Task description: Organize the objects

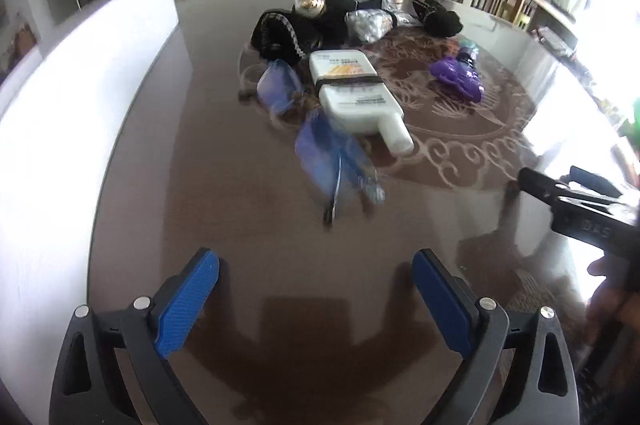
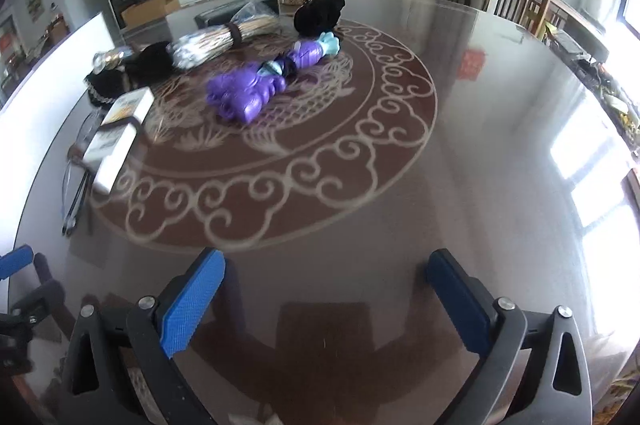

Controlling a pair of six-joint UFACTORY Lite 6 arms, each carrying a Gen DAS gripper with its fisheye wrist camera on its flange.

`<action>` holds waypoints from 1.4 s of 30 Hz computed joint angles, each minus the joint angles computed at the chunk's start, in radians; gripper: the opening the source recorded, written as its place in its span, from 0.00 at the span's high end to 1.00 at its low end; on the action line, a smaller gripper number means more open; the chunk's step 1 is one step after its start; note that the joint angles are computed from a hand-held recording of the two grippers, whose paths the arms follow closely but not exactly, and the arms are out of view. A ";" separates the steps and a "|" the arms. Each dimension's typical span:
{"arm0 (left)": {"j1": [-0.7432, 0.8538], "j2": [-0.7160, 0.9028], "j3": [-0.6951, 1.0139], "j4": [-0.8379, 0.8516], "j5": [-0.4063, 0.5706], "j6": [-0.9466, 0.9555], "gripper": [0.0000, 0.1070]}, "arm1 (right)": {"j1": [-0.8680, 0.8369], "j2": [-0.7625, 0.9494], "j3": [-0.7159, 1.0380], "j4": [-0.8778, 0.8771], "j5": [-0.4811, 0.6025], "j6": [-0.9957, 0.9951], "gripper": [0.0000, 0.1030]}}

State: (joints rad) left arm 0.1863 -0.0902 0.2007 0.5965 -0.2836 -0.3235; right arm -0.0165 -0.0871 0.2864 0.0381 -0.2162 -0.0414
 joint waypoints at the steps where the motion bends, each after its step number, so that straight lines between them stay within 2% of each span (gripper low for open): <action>1: -0.021 0.044 0.028 -0.100 -0.018 0.082 0.05 | 0.001 0.022 0.010 0.003 -0.023 0.000 0.00; 5: -0.108 0.191 0.151 -0.327 -0.049 0.198 0.04 | 0.038 0.146 0.107 0.125 -0.053 -0.073 0.00; 11: -0.150 0.260 0.237 -0.406 -0.050 0.227 0.04 | 0.042 0.253 0.203 0.133 -0.059 -0.074 0.00; 17: -0.162 0.286 0.257 -0.437 -0.055 0.247 0.04 | 0.032 0.340 0.294 0.099 -0.060 -0.056 0.00; 26: -0.164 0.289 0.259 -0.439 -0.056 0.247 0.04 | 0.026 0.350 0.301 0.057 -0.066 -0.030 0.00; 32: -0.165 0.291 0.260 -0.441 -0.057 0.247 0.04 | 0.038 0.361 0.304 0.103 -0.081 -0.057 0.00; 37: -0.164 0.290 0.259 -0.438 -0.057 0.246 0.04 | 0.027 0.385 0.335 -0.002 -0.072 -0.003 0.00; 42: -0.165 0.292 0.260 -0.440 -0.058 0.246 0.04 | 0.031 0.389 0.335 0.007 -0.078 -0.008 0.00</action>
State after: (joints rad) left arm 0.0212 0.2017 0.4605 0.1570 -0.3412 -0.0773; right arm 0.0143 0.3021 0.6219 0.0454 -0.2942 -0.0496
